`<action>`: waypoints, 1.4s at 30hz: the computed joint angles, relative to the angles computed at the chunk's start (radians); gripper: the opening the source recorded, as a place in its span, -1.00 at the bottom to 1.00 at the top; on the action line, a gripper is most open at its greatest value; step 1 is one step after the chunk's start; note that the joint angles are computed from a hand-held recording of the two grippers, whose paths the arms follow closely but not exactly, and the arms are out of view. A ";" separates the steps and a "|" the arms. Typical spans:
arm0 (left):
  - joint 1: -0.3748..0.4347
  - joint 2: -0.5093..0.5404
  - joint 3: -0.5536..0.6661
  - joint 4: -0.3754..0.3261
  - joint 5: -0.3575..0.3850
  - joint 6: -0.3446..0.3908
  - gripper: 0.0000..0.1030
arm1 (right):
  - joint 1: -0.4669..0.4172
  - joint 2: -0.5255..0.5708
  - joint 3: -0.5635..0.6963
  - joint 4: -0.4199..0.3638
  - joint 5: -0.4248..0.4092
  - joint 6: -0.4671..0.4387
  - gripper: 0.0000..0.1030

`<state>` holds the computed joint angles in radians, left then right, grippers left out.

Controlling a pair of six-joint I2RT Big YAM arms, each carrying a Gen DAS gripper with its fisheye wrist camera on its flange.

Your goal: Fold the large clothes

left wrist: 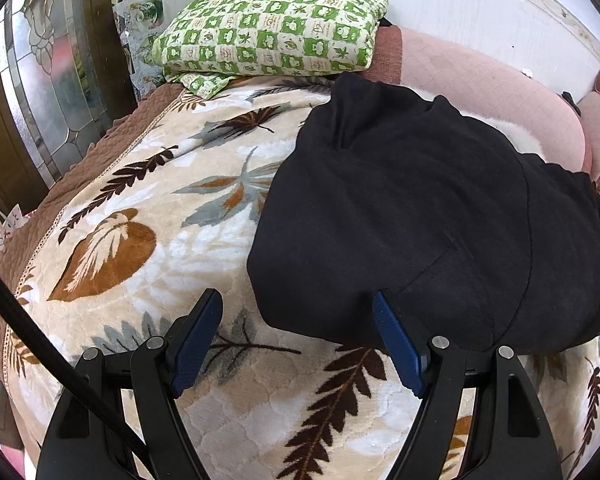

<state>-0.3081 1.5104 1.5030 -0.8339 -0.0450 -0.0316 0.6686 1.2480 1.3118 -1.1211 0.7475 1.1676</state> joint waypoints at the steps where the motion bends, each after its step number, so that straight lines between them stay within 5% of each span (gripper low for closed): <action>1: 0.005 0.003 0.005 -0.003 0.009 -0.003 0.49 | -0.002 -0.004 -0.002 -0.002 0.003 0.005 0.71; 6: 0.057 0.033 0.057 -0.032 0.092 -0.052 0.49 | -0.033 -0.042 -0.037 -0.014 -0.012 0.045 0.78; 13: 0.140 0.139 0.189 -0.136 0.307 -0.118 0.50 | -0.116 -0.120 -0.120 0.022 -0.092 0.117 0.78; 21: 0.143 0.175 0.217 -0.106 0.386 -0.081 0.51 | -0.199 -0.184 -0.225 0.124 -0.237 0.181 0.81; 31: 0.147 0.258 0.267 -0.091 0.487 -0.091 0.63 | -0.234 -0.170 -0.251 0.158 -0.291 0.171 0.94; 38: 0.164 0.312 0.291 -0.112 0.676 -0.112 0.74 | -0.302 -0.187 -0.345 0.369 -0.387 0.116 1.00; 42: 0.150 0.306 0.272 -0.092 0.690 -0.110 0.84 | -0.349 -0.198 -0.419 0.541 -0.472 0.136 1.00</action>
